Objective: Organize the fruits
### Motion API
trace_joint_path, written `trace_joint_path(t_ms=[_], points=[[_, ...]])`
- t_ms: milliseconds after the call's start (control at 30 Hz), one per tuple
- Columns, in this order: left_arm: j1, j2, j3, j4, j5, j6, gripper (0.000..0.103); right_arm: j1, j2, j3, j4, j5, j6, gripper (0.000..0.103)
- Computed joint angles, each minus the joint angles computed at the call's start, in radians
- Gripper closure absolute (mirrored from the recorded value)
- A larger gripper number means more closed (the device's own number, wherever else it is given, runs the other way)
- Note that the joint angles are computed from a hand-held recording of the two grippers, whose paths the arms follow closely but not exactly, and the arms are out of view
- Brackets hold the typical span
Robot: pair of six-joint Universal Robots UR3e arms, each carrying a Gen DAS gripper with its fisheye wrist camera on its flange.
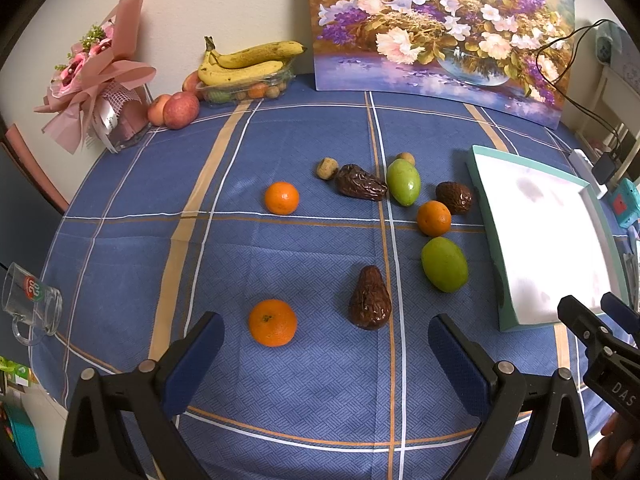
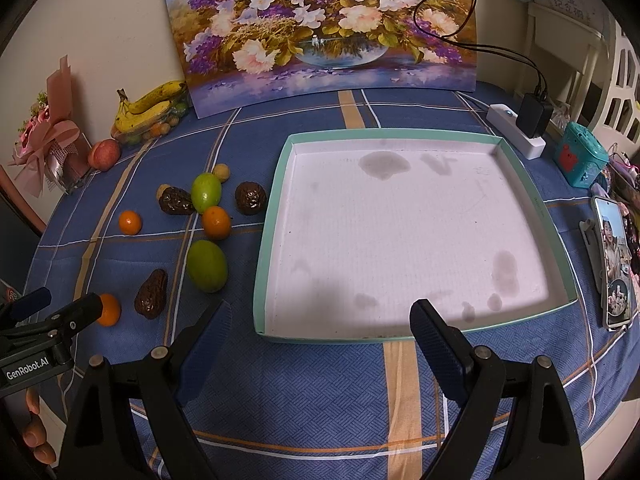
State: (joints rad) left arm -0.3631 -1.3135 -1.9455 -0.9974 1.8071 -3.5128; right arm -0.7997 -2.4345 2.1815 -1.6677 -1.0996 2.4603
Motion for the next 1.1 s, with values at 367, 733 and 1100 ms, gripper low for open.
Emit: trace_joint_path(t_ms=[367,733,1100], points=[[0.033,0.024,-0.022,0.021,-0.027,-0.010,0.000,0.004,0.002,0.002,-0.004,-0.002,0.003,0.012],[0.108,0.085,-0.082,0.087,-0.089,-0.048,0.000,0.008,0.003,0.011,-0.015,-0.007,0.007,0.012],[0.335,0.219,-0.180,0.130,-0.214,-0.040,0.000,0.051,0.086,-0.020,-0.072,0.018,0.064,0.012]])
